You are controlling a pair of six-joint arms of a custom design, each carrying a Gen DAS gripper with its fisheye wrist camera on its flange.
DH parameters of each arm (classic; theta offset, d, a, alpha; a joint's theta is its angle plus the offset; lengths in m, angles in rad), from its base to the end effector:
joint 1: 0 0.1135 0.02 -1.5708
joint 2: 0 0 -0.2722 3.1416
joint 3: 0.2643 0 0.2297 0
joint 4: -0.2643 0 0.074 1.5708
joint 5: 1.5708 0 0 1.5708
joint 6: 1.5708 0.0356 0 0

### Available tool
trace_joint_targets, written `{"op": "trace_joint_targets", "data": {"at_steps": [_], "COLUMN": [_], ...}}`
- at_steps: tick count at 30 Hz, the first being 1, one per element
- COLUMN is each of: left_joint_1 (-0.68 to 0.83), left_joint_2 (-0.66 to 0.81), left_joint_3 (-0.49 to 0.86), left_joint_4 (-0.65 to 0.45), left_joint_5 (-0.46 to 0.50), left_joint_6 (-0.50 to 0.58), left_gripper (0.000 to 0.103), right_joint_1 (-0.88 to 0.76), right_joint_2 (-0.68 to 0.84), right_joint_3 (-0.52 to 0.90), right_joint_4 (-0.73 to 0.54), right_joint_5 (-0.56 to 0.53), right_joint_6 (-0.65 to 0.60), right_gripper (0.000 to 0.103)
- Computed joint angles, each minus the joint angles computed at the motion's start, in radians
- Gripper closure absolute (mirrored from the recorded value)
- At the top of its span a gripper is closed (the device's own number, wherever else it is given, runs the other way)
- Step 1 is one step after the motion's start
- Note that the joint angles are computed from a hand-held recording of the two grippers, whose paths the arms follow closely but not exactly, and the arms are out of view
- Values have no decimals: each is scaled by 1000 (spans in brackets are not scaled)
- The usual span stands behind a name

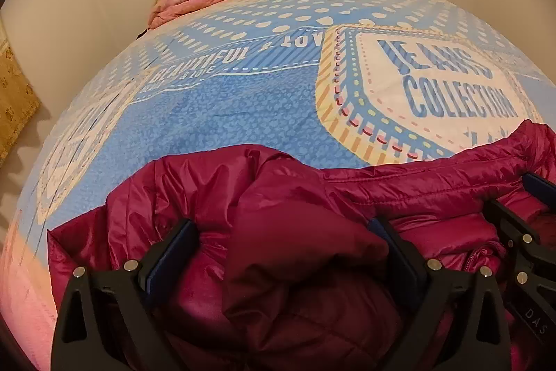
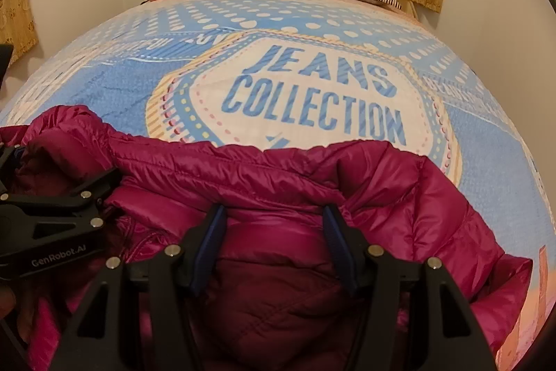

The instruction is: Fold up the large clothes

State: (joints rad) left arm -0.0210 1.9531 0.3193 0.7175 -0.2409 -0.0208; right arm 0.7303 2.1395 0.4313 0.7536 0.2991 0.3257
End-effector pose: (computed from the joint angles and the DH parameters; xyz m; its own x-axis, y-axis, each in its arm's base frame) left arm 0.2337 0.0036 0.0549 -0.7904 -0.0036 -0.6126 -0.1413 0.9741 0.1766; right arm 0.1993 0.1644 0.0268 -0.7394 -0.2516 -0.6245 -0.2892 0.9563 -0.0429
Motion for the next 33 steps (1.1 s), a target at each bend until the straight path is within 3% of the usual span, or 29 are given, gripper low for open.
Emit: {"op": "trace_joint_targets", "data": {"at_steps": [33], "left_joint_1": [-24], "left_joint_2": [17], "left_joint_3": [2], "left_joint_4": [15], "left_joint_5": [-42], "left_joint_6": [-4], "left_gripper": [1], "right_joint_1": [21], "right_joint_2": [10], "right_joint_3": [20], "right_joint_4": [-27], "right_joint_5": [43], "right_joint_6": [3], "right_gripper": [42]}}
